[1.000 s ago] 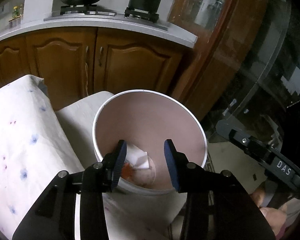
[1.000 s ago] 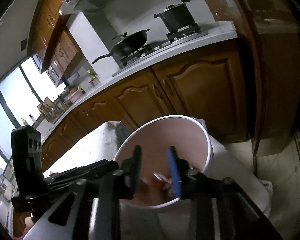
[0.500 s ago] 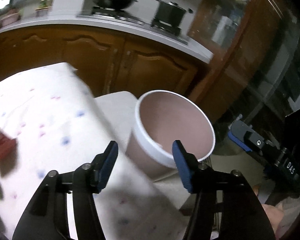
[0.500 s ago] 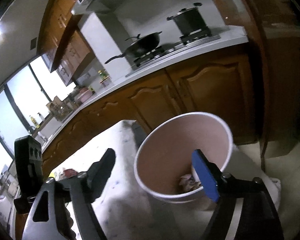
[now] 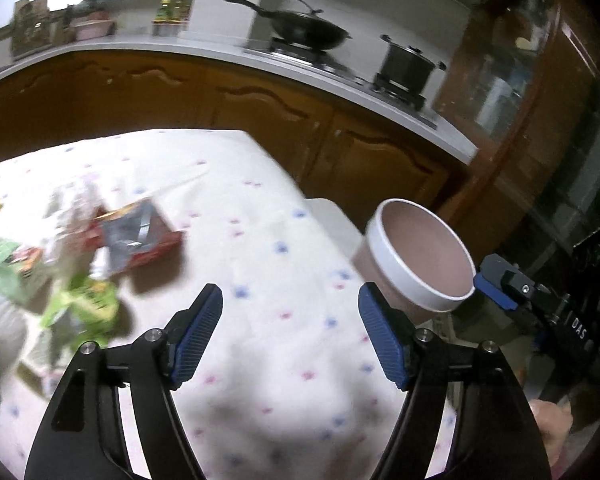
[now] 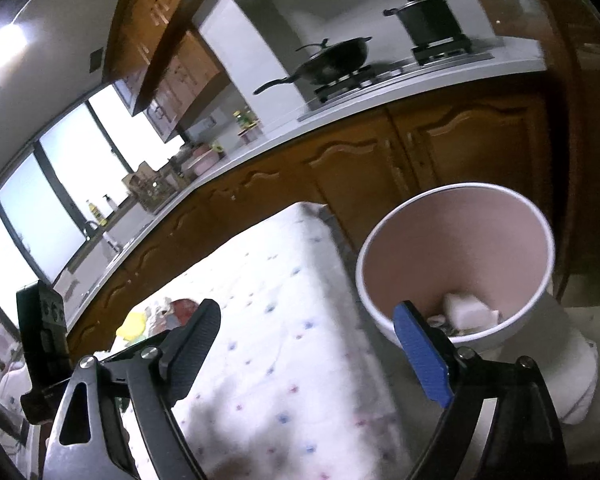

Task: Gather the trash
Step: 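Move both open tools back over the remaining trash on the table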

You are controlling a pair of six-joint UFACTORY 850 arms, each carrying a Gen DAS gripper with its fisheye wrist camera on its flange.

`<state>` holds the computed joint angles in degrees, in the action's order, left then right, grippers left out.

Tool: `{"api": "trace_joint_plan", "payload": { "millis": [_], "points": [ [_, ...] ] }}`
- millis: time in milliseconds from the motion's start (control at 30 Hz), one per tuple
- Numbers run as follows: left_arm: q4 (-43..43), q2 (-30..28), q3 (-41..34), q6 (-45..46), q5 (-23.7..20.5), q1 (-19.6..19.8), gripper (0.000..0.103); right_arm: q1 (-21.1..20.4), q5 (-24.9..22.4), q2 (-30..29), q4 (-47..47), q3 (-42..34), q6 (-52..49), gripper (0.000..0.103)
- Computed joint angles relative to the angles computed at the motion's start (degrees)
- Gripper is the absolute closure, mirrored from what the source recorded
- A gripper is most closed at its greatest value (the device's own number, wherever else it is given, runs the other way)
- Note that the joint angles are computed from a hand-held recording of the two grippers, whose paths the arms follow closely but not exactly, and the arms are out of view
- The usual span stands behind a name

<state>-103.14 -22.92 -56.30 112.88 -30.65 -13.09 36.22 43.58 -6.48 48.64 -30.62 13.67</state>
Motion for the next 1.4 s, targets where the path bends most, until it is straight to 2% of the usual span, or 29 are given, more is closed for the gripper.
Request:
{"api": "trace_joint_plan", "payload": {
  "millis": [300, 367, 567, 667, 767, 900, 1200, 1300, 1400],
  "points": [
    [-2.3, 0.9, 2.0, 2.3, 0.6, 5.5, 0.029, 3.1, -0.1, -4.9, -0.7, -4.8, -0.6, 0.013],
    [-2.3, 1.0, 2.2, 2.0, 0.3, 6.6, 0.029, 3.8, 0.1, -6.2, 0.8, -6.3, -2.2, 0.009],
    [-3.5, 1.1, 2.5, 2.9, 0.3, 9.3, 0.029, 4.2, -6.9, -9.4, 1.9, -12.0, -8.7, 0.006],
    [-4.0, 1.1, 2.6, 3.3, 0.3, 10.5, 0.028, 4.5, -6.8, -11.0, -2.0, -13.6, -6.7, 0.006],
    [-3.7, 0.7, 2.1, 3.1, 0.2, 11.8, 0.028, 4.2, -8.8, -12.6, -4.1, -16.0, -7.1, 0.006],
    [-3.8, 0.2, 1.0, 3.0, 1.0, 12.7, 0.028, 4.2, -11.4, -14.5, 0.2, -19.3, -12.1, 0.007],
    [-1.7, -1.7, -2.1, 1.0, 2.8, 13.7, 0.028, 3.4, -12.4, -17.2, -1.7, -23.0, -12.8, 0.008],
    [-1.0, -2.3, -3.2, 0.7, 3.4, 13.6, 0.028, 3.1, -13.1, -18.2, -2.0, -24.6, -13.7, 0.012],
    [0.1, -3.0, -4.6, -0.3, 5.0, 12.9, 0.028, 2.2, -14.8, -19.3, -2.9, -26.5, -14.0, 0.025]
  ]
}}
